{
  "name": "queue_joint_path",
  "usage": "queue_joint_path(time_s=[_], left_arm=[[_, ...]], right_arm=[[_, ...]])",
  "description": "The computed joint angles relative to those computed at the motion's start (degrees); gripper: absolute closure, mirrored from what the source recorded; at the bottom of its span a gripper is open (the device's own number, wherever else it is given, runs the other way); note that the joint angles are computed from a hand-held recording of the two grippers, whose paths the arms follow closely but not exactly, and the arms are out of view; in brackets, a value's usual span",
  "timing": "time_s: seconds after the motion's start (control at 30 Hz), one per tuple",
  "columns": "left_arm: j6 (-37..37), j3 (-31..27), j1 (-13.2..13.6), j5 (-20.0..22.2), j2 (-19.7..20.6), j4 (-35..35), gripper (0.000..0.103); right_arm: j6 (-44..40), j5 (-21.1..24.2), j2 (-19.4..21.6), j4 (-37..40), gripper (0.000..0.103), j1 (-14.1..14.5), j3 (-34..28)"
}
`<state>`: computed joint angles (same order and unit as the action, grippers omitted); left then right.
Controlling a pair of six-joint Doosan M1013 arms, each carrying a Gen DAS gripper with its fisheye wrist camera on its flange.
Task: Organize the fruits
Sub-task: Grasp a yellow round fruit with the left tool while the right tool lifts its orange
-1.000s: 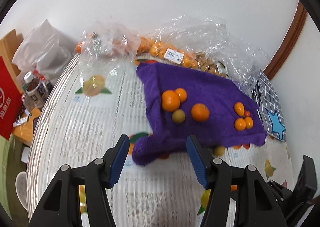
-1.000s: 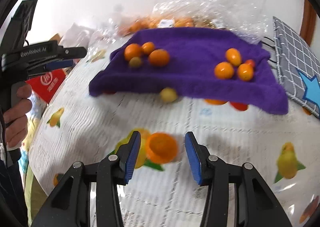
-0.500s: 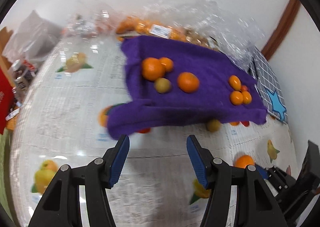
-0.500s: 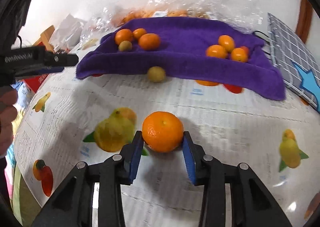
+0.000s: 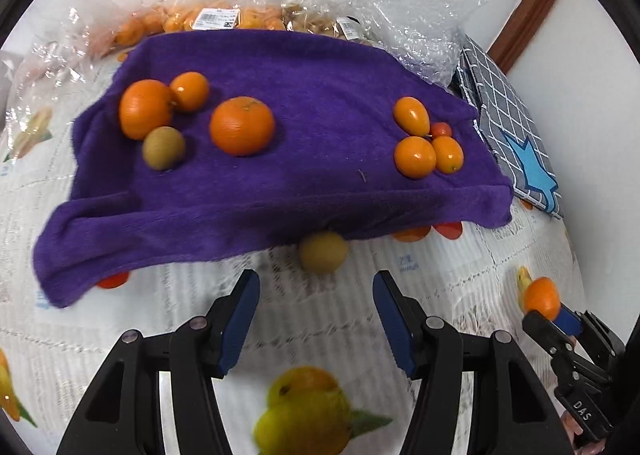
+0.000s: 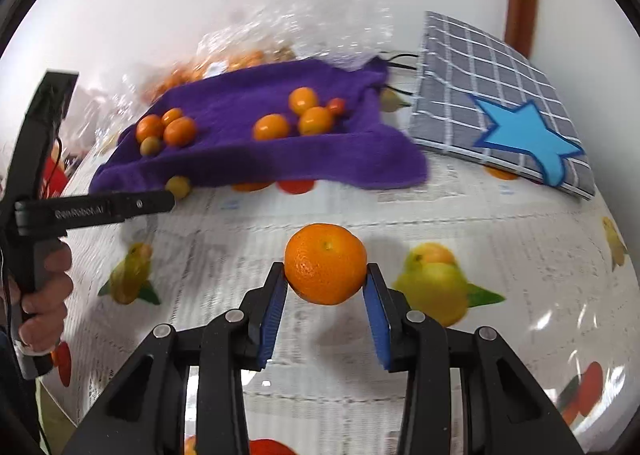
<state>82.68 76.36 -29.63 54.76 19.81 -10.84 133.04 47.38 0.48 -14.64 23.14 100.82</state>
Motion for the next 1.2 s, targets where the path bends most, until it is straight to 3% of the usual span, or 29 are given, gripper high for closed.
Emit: queue_joint_path(time_s=[0.07, 0.2, 0.6, 1.2], left_arm=[[-0.9, -0.2, -0.4, -0.5, 0.2, 1.5, 0.054], [-4.1, -0.8, -1.0, -0.7, 0.7, 4.7, 0.077], [-6.7, 1.3, -0.1, 1.7, -1.9, 6.4, 0.077], [-11.6, 5.8, 3.7, -2.4, -10.1, 9.7, 0.078]], right_arm=[[0.2, 0.0, -0.3, 0.3, 0.064, -0.6, 0.4], [0.1, -0.1, -0.5, 0.8, 0.064, -1.4, 0.8], [0.8, 0.4, 0.0, 1.1, 0.064, -1.4, -0.3], [7.0, 5.7, -0.2, -5.3, 0.064, 0.2, -5.4]])
